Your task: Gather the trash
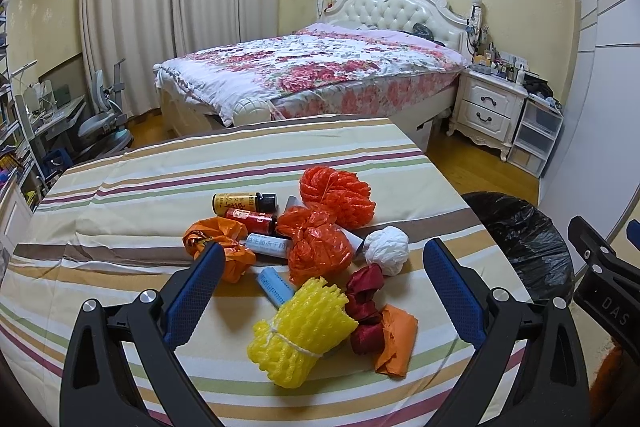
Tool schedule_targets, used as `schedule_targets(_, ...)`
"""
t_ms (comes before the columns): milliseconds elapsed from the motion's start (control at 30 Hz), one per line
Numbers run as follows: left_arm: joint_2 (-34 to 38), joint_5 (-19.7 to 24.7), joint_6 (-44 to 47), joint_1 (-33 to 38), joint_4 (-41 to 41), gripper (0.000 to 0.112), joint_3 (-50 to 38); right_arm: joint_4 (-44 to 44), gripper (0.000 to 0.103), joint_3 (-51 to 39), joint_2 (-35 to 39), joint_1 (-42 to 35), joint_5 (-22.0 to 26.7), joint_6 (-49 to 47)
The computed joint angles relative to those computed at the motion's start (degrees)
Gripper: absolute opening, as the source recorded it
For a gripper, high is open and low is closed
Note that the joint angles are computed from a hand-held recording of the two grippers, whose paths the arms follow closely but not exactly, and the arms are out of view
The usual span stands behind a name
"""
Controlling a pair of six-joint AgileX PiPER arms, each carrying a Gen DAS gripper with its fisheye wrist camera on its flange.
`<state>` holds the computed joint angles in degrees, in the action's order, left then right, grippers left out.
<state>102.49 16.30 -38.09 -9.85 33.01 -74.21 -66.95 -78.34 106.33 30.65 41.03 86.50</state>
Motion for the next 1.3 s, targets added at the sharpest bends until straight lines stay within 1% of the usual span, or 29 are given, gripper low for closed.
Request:
schedule_targets(200, 0.34, -0.02, 1.69, 0.33, -1.51, 0.097, -0.04, 0.55, 0.099, -0.14, -0.04, 0.11, 0.16, -0.37)
schedule_targets(767, 1.14, -0.38, -2.15, -0.21, 2.04, 0.097, 0.86, 1.37, 0.099, 0.18, 0.39, -0.12, -0.47, -0.62)
schedule_targets(1300, 1.19, -0.13, -1.57, -0.21, 1.44, 0.097, 0.65, 2.15, 0.099, 0.18, 0.67, -0.37, -0.82, -1.39)
